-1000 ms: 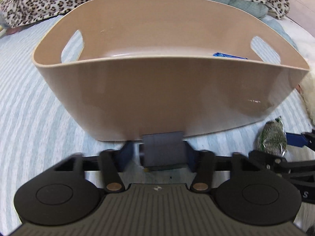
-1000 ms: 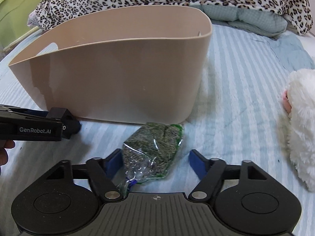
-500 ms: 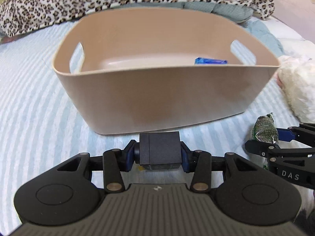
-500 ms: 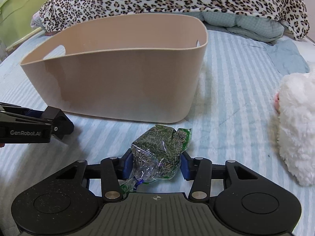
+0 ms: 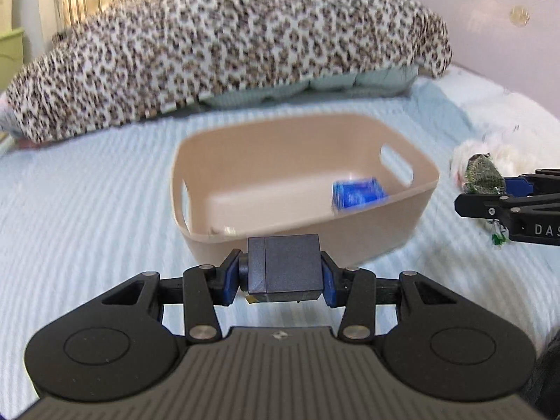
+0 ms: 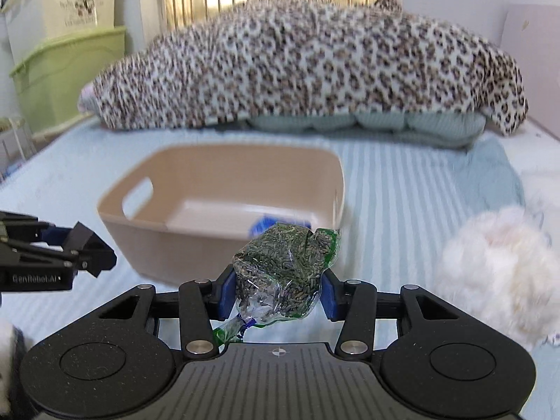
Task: Organize objects
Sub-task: 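Lift both items over the basket and open both tools to release them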
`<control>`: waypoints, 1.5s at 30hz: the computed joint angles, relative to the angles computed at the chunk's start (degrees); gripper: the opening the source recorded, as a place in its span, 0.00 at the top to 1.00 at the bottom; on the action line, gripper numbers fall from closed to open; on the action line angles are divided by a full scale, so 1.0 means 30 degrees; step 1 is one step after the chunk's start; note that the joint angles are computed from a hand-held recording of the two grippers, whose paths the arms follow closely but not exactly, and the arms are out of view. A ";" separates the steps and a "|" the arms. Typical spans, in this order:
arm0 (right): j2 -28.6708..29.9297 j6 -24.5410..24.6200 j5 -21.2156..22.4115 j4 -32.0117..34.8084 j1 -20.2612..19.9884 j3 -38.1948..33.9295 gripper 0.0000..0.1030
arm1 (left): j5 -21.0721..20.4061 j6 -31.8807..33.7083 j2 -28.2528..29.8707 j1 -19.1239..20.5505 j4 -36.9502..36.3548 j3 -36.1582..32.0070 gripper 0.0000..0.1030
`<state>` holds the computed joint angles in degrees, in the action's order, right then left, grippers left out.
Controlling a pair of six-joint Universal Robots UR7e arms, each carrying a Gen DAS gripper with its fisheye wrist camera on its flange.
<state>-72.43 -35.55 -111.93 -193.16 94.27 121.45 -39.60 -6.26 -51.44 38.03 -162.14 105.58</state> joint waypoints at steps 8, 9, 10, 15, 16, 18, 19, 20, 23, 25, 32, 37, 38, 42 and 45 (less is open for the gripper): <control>0.0919 -0.0110 0.0807 -0.0196 0.0760 -0.1983 0.57 | 0.0366 0.2328 0.1013 0.0164 -0.1717 -0.2048 0.54; 0.1107 -0.0059 0.0839 -0.0236 0.0837 -0.2254 0.57 | 0.0424 0.2513 0.1257 0.0281 -0.1817 -0.2399 0.54; 0.1317 0.0007 0.0932 -0.0222 0.0869 -0.2597 0.57 | 0.0445 0.2720 0.1493 0.0418 -0.1923 -0.2747 0.54; 0.2406 -0.0076 0.0641 -0.0407 0.0918 -0.3750 0.57 | 0.0553 0.3070 0.2741 0.1168 -0.1432 -0.4554 0.54; 0.2672 -0.0116 0.0481 -0.0355 0.0870 -0.4011 0.57 | 0.0624 0.2983 0.3049 0.1346 -0.1132 -0.4979 0.54; 0.3169 -0.0175 0.0106 -0.0186 0.0777 -0.4505 0.57 | 0.0731 0.2854 0.3534 0.1672 -0.0633 -0.5626 0.54; 0.3410 -0.0094 -0.0104 0.0106 0.0703 -0.4775 0.57 | 0.0823 0.2718 0.3836 0.1852 -0.0276 -0.6038 0.54; 0.3624 0.0002 -0.0264 0.0446 0.0628 -0.5030 0.57 | 0.0928 0.2544 0.4085 0.2006 0.0027 -0.6351 0.54; 0.4360 0.0046 -0.0836 0.1228 0.0401 -0.5843 0.57 | 0.1178 0.1544 0.4781 0.2486 0.1511 -0.7301 0.54; 0.4721 0.0286 -0.1119 0.1898 0.0229 -0.6276 0.57 | 0.1487 0.0532 0.5091 0.2679 0.2693 -0.7700 0.54; 0.5716 0.0494 -0.2198 0.3288 -0.0113 -0.7181 0.57 | 0.1319 -0.2623 0.5479 0.3223 0.6418 -0.8624 0.54; 0.5850 0.1133 -0.2643 0.3927 -0.0167 -0.7226 0.52 | 0.1057 -0.2895 0.5263 0.3262 0.6489 -0.8531 0.44; 0.5841 0.1125 -0.2774 0.3901 -0.0135 -0.7174 0.46 | 0.1162 -0.2896 0.5276 0.3207 0.6518 -0.8574 0.34; 0.5610 0.0873 -0.2899 0.3924 0.0032 -0.6986 0.32 | 0.1512 -0.2575 0.5056 0.2941 0.5969 -0.8309 0.28; 0.5369 0.0599 -0.2829 0.3584 0.0230 -0.6824 0.18 | 0.1700 -0.2627 0.4795 0.2758 0.5895 -0.8093 0.24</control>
